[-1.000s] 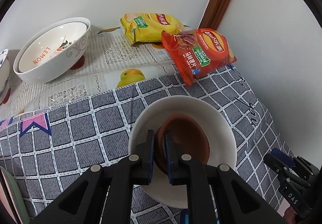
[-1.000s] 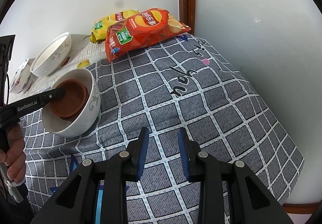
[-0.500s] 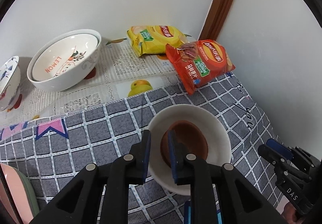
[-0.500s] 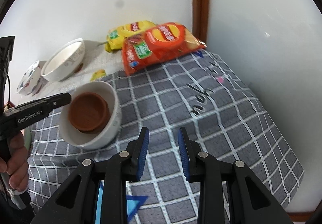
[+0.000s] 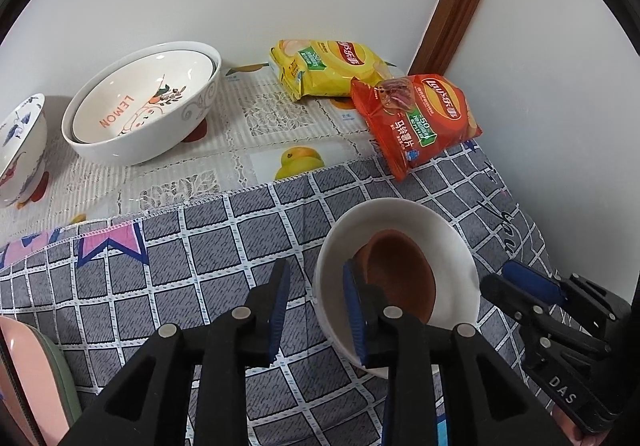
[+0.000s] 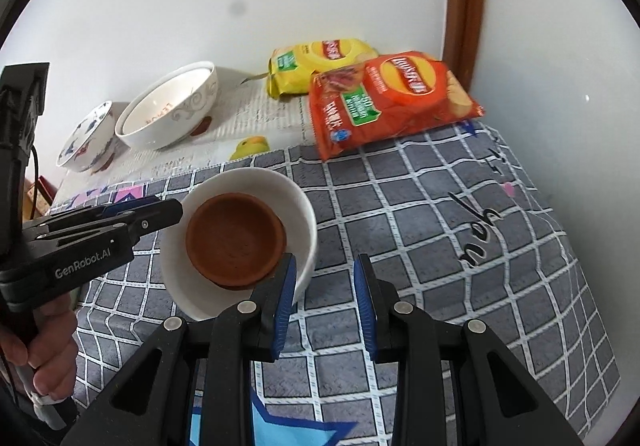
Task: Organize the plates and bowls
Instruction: 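Grasp the white bowl rim with the left gripper while the right gripper grasps it too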
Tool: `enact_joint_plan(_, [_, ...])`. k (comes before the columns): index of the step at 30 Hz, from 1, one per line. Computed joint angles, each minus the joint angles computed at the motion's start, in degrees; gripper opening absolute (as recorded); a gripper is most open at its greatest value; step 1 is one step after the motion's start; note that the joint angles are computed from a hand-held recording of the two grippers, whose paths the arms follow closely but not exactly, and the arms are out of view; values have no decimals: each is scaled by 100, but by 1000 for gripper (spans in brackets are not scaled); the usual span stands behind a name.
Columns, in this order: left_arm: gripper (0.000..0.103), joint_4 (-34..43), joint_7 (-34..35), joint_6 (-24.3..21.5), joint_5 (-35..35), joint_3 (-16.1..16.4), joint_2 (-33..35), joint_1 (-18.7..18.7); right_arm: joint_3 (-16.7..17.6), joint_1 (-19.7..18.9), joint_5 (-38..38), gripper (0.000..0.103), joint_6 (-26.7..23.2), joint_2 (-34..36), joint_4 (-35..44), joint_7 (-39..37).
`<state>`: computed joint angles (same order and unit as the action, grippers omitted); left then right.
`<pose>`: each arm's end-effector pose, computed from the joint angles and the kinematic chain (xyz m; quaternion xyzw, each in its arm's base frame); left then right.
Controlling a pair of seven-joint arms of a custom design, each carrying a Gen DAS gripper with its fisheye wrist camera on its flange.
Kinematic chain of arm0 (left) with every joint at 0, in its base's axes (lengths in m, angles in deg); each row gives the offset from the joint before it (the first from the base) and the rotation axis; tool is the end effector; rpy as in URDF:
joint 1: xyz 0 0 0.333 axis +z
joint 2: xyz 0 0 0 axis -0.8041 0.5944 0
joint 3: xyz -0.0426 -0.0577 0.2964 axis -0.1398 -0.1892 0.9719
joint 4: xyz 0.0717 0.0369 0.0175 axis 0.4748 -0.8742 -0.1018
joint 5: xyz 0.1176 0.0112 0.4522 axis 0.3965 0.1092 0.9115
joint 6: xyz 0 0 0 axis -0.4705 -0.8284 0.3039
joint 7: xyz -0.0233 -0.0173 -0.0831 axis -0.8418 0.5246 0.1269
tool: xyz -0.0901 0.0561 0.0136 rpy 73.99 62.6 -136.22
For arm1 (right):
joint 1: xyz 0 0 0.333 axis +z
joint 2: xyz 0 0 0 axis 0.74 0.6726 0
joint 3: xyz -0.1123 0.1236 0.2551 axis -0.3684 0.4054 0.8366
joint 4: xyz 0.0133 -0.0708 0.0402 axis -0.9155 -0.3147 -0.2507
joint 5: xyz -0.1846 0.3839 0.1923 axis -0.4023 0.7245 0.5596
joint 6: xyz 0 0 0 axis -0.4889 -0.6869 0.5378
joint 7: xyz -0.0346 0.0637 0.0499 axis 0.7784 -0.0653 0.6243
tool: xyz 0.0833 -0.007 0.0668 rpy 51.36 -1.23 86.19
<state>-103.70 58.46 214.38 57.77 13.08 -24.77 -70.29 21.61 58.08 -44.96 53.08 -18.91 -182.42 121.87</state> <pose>0.4116 -0.2435 0.5634 -0.6559 0.7028 -0.2454 0.1252 0.4087 0.0350 0.5042 -0.7253 0.6015 -0.1420 0.3033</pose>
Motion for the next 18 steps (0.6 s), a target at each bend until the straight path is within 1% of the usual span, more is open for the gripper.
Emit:
enact_joint_plan(6, [26,71,21,-79,72,-39,133,13,-30,89,93,30,72,336,178,-20])
enact_joint_plan(18, [26,130,-24,-277,167,-61,297,49,11,123,208,30,41,829,419,-7])
